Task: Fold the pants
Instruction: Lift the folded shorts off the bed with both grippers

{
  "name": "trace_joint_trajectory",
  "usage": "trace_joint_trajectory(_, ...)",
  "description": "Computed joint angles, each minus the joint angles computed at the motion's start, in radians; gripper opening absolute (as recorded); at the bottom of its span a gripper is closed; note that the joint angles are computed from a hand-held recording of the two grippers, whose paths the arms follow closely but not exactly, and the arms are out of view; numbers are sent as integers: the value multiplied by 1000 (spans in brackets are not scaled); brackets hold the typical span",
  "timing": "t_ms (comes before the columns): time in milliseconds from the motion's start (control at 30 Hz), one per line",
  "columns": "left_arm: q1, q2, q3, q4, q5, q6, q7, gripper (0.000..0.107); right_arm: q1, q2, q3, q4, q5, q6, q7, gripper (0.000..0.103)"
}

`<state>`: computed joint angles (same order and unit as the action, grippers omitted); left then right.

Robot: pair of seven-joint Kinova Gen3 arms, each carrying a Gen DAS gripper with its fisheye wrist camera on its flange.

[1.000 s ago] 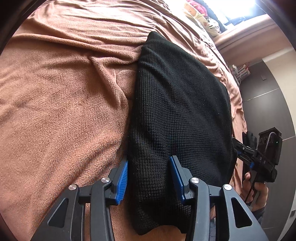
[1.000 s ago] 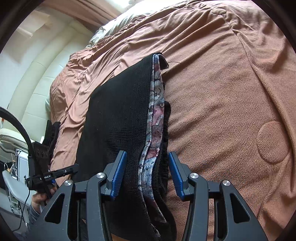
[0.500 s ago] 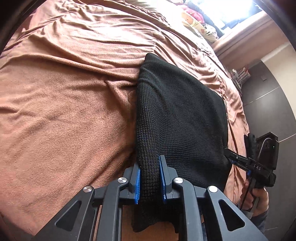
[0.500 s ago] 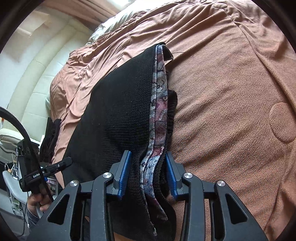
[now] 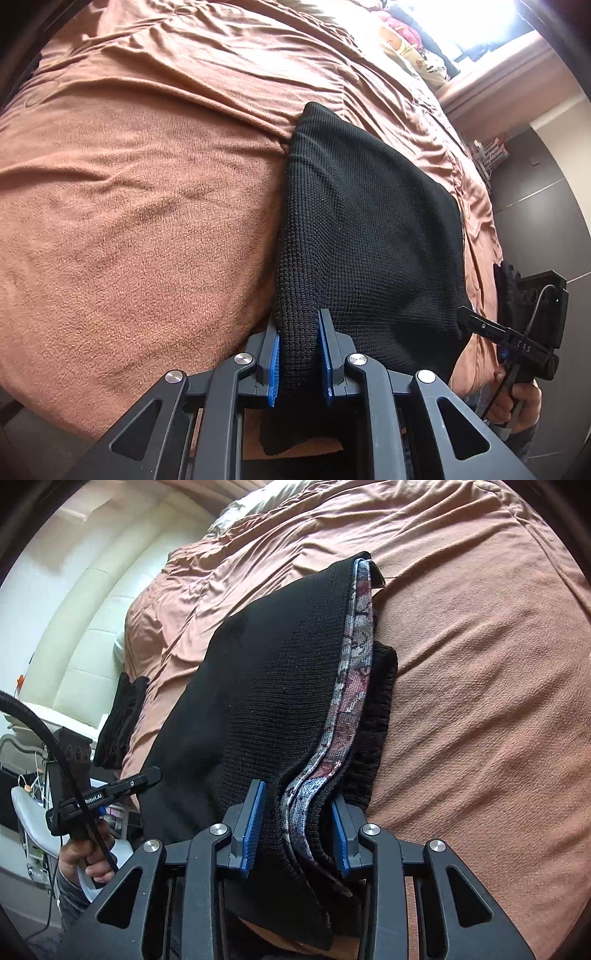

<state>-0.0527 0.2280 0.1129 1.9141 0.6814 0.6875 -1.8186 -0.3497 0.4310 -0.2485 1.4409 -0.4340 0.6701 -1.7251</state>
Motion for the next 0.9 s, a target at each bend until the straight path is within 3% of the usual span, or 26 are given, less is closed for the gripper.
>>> trace_joint_trajectory(100, 40, 16, -12, -28, -79, -1, 82, 30, -15, -1, 30, -9, 29, 9, -51, 32)
trace_joint_trajectory(200, 46, 35, -6, -46, -112, -9, 113, 41, 13, -20, 23, 21, 2, -9, -62, 44)
trace_joint_trajectory(333, 18, 72, 9, -75, -97, -9, 94, 42, 69, -40, -10, 73, -65, -82, -32, 56)
trace_joint_trajectory(600, -9, 149, 39, -149, -72, -2, 69, 42, 195, 51, -119, 85, -254, -135, 151, 56)
trace_joint_trajectory(900, -30, 231, 62, -250, -73, 22, 55, 42, 260, 144, -175, 49, -378, -139, 278, 56)
